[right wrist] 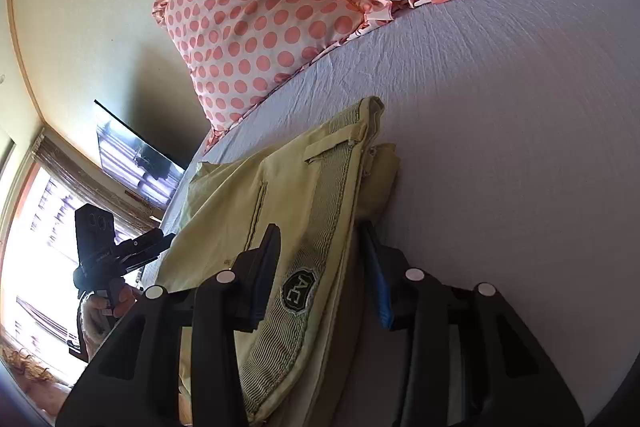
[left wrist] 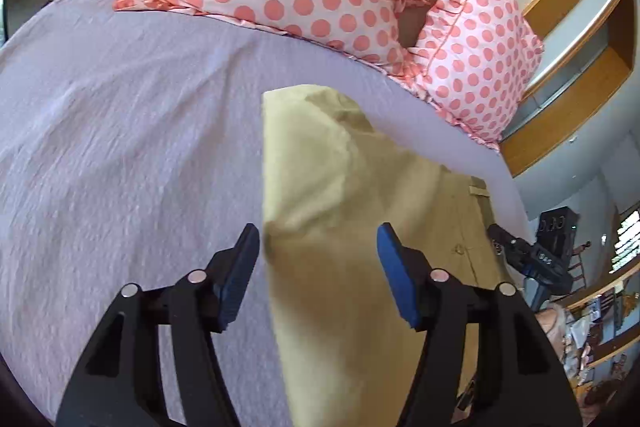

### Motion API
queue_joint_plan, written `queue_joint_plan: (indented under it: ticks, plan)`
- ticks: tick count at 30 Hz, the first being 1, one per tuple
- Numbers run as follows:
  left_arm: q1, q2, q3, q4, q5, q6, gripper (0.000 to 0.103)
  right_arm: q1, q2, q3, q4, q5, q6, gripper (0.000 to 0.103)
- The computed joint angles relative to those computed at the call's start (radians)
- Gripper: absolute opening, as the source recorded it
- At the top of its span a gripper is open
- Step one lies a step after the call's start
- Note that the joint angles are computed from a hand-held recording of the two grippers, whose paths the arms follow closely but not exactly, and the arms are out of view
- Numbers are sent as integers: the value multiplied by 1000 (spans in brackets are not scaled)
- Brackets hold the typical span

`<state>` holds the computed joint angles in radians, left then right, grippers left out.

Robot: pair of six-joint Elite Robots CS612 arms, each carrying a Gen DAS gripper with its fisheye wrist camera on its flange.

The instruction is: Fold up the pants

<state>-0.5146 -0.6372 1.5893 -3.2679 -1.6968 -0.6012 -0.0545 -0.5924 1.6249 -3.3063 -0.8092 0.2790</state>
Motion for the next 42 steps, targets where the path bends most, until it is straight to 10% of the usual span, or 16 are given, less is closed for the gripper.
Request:
queue_joint_plan:
  ticks: [6, 9, 13, 23, 29, 32, 35, 38, 42]
  plan:
    - [14, 46, -56, 2, -121, 15, 65, 1, -2, -5, 28, 15, -31, 45]
    - [28, 74, -103, 1, -196, -14, 65, -9, 16, -27, 93, 152, -54, 27]
    - [43, 97, -142, 10, -247, -50, 17, -19, 34, -48, 101, 247, -18, 18]
    - [11, 118, -302, 49, -48, 84, 8, -13, 87, -236, -12, 169, 91, 15]
    - [4, 227, -543, 343, 101, 68, 24, 24, 95, -305, 146, -191, 57, 32]
    - [-2, 200, -479, 257, 158, 60, 29, 43, 53, -256, 161, -411, 13, 43]
    - [-19, 150, -369, 104, 206, 113, 51, 29, 33, -195, 18, -346, 31, 78]
    - [-24, 127, -309, 5, 87, 136, 67, 31, 20, -175, 37, -236, -30, 78]
    - [-35, 141, -334, 108, -18, 141, 77, 62, 24, -206, 200, -232, -79, 89]
